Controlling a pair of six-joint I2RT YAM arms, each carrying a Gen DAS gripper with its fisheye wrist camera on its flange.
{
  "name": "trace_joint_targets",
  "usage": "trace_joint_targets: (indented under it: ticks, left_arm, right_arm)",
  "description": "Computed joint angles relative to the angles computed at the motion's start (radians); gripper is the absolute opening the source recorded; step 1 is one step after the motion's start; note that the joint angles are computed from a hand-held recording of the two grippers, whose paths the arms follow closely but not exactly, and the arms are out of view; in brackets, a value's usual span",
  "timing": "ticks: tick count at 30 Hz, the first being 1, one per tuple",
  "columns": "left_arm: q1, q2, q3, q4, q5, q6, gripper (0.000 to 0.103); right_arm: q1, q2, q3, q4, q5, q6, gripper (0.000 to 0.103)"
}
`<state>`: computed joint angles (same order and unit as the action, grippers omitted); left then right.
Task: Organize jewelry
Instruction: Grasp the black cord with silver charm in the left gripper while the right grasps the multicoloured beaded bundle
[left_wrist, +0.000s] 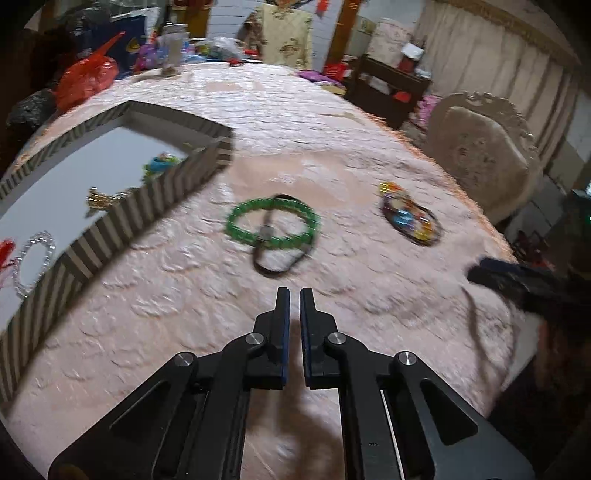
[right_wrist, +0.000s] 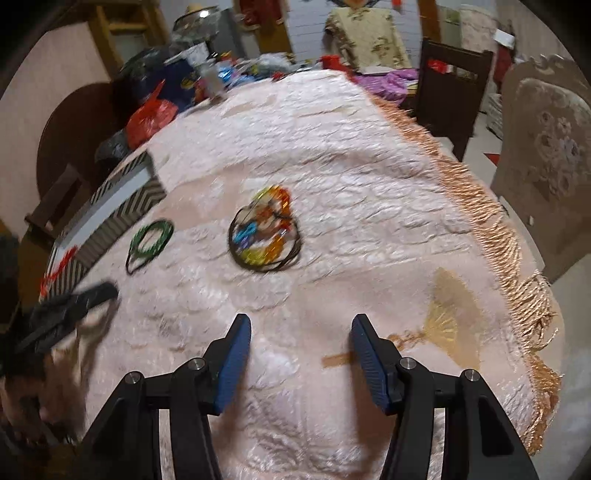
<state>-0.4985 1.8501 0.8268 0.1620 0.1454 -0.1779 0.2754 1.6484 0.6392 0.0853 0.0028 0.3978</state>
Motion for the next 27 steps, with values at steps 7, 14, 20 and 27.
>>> trace_joint_targets:
  ticks: [7,14,20,27]
  left_arm:
    - [-0.001,0.018,0.038,0.002,-0.065,-0.010,0.005]
    - [-0.007,0.098,0.166,-0.072,-0.105,0.049,0.033]
    - [-0.014,0.176,0.249,-0.119,-0.130,0.035,0.032]
    - [-0.026,0.118,0.155,-0.059,-0.098,0.019,0.003]
  right_arm:
    - [-0.010,0.018,0.018,0.005,-0.007,0.020,0.055]
    - [-0.001,0.030,0.019,0.005,-0.006,0.016,0.055]
    - [-0.003,0.035,0.020,0.012,-0.010,0.018,0.055]
    - [-0.006,0.034,0.017,0.019,-0.011,0.022,0.055]
